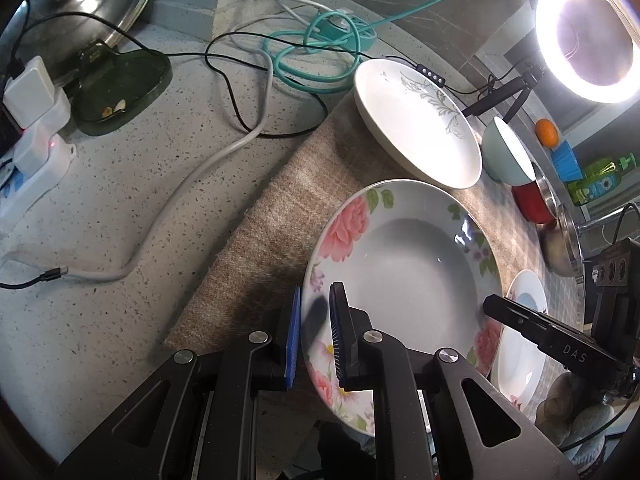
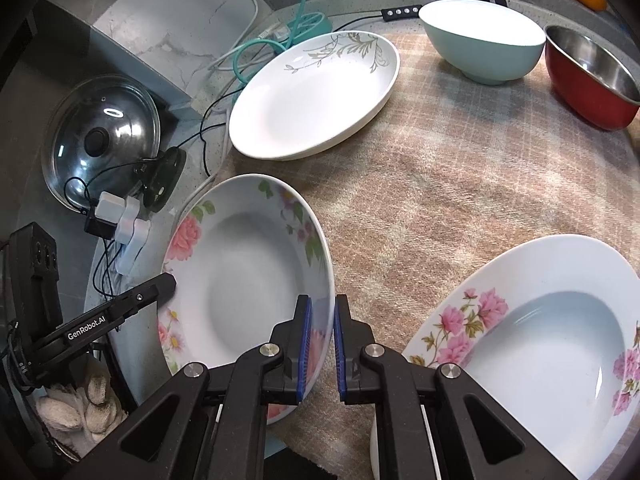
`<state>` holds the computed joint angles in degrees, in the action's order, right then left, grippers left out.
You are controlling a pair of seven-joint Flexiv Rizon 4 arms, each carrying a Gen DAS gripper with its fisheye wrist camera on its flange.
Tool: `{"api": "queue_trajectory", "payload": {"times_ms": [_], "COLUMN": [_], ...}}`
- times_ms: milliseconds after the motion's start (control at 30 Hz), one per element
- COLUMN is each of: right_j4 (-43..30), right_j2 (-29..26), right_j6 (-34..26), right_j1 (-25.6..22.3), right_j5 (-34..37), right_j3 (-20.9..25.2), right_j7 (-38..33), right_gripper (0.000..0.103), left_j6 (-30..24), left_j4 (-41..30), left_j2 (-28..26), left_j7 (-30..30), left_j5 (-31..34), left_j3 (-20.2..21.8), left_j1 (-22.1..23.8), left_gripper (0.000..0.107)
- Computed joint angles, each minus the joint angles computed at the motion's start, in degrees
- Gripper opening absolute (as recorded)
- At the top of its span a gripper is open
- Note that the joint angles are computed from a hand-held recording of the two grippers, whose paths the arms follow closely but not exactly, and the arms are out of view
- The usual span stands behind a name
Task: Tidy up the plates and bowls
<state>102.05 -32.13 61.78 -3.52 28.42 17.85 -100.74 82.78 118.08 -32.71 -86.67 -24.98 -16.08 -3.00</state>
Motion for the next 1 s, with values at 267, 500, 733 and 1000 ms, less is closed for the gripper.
{"api": "queue_trajectory", "payload": {"times_ms": [267, 500, 733, 1000], "right_j4": [1.73, 4.01, 6.69, 9.99], "right_j2": [2.59, 4.95, 7.11, 9.35], "right_j6": [0.48, 1.16, 2.06, 3.45], "right_j1": [-1.85, -3.19, -4.77, -6.16], "right_j5": [2.02, 3.77, 5.6, 6.97], "right_j3": [-0.39, -1.78, -3.21, -4.9], "right_j7": [-0.98, -0.86, -0.47, 0.35], "right_gripper": [0.01, 0.01, 0.01, 0.01], "left_j6": [0.05, -1.17, -3.42, -6.31], "left_j4": [-1.22, -3.29, -6.29, -9.94], "left_j2": [0.38, -0.41, -1.6, -3.38], "left_j7": [1.23, 3.2, 4.88, 7.01], "left_j5": [0.49, 0.22, 0.68, 1.23], "left_j3": [-1.18, -2.57, -2.24, -1.9], "left_j1": [-0.63, -1.58, -4.32, -7.39], "left_gripper": [0.013, 0.013, 0.013, 0.013]}}
